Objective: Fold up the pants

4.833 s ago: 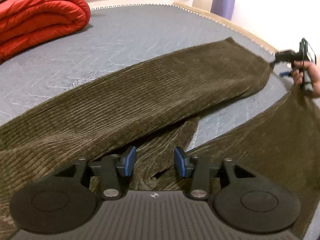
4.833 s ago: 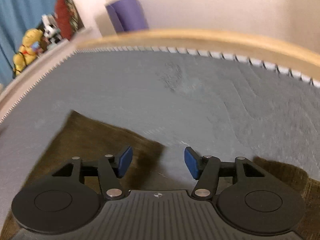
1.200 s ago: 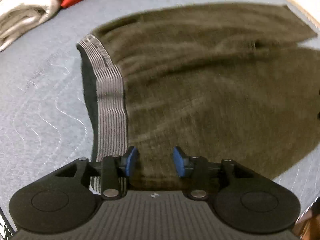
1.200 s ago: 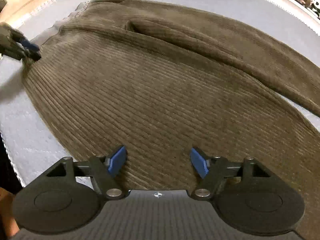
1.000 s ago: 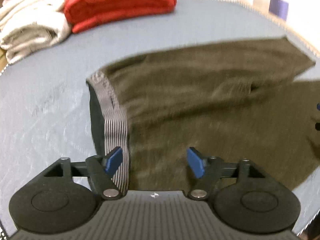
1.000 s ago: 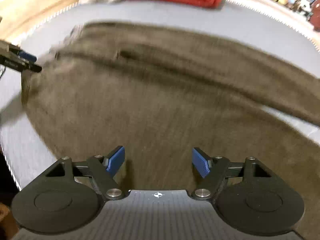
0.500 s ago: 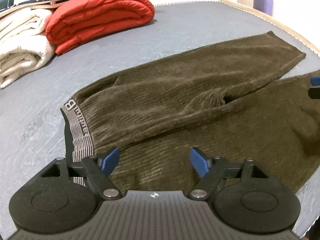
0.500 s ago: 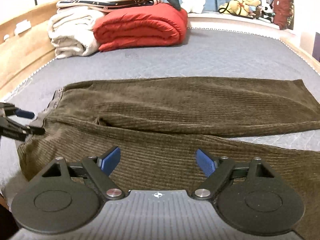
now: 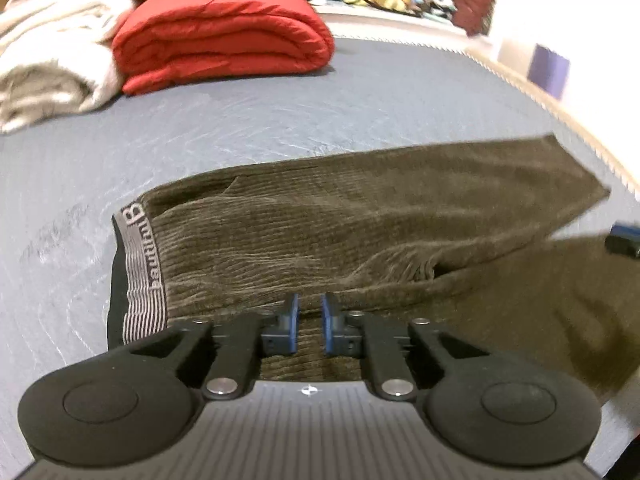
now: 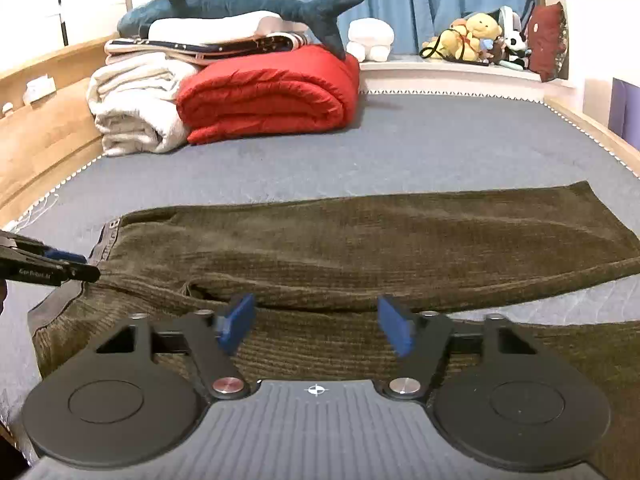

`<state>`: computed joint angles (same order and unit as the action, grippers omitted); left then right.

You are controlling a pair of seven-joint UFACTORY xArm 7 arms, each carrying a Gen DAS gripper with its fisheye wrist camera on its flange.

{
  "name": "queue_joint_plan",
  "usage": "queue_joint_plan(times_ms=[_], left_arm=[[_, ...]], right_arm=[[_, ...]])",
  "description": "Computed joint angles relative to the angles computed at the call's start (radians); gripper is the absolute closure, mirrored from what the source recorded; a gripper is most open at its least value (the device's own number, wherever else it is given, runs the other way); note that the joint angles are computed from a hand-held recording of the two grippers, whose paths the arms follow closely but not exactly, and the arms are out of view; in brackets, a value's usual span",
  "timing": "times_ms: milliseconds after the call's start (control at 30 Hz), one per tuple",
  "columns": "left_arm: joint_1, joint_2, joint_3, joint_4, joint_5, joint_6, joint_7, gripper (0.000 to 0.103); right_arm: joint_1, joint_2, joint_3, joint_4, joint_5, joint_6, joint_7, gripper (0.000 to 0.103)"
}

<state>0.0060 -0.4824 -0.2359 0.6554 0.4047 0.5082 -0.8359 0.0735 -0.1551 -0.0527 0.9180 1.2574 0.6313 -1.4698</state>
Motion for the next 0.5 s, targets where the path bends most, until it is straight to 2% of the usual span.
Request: queue_joint_plan(times_ms=[100, 233, 367, 433, 500], left_arm=[[0.004, -0.025, 0.017, -0.007, -0.025, 0.014, -0.013, 0.095], [0.016, -0.020, 0.063, 0.010, -0.069, 0.029, 0.009, 0.094], [0.085, 0.060, 0.060, 0.095, 0.006, 0.053, 0.029, 0.093], [0.120, 0.121, 0.057, 0.148, 0.076, 0.047, 0.023, 0.087], [0.159, 0.198, 0.050, 0.204, 0.190, 0.025, -0.010, 0.066]], right_arm=[[0.002, 0.004, 0.002, 0.005, 0.011, -0.010, -0.002, 0.057], [-0.001, -0.005, -0.006, 0.006, 0.035, 0.006, -0.029, 0.057], [-0.014, -0.009, -0.019, 0.016, 0.043, 0.052, -0.044, 0.056], [-0.022, 0.002, -0.022, 0.033, 0.032, 0.072, -0.017, 0.055], [-0.034, 0.022, -0.024, 0.057, 0.009, 0.103, 0.039, 0.054]])
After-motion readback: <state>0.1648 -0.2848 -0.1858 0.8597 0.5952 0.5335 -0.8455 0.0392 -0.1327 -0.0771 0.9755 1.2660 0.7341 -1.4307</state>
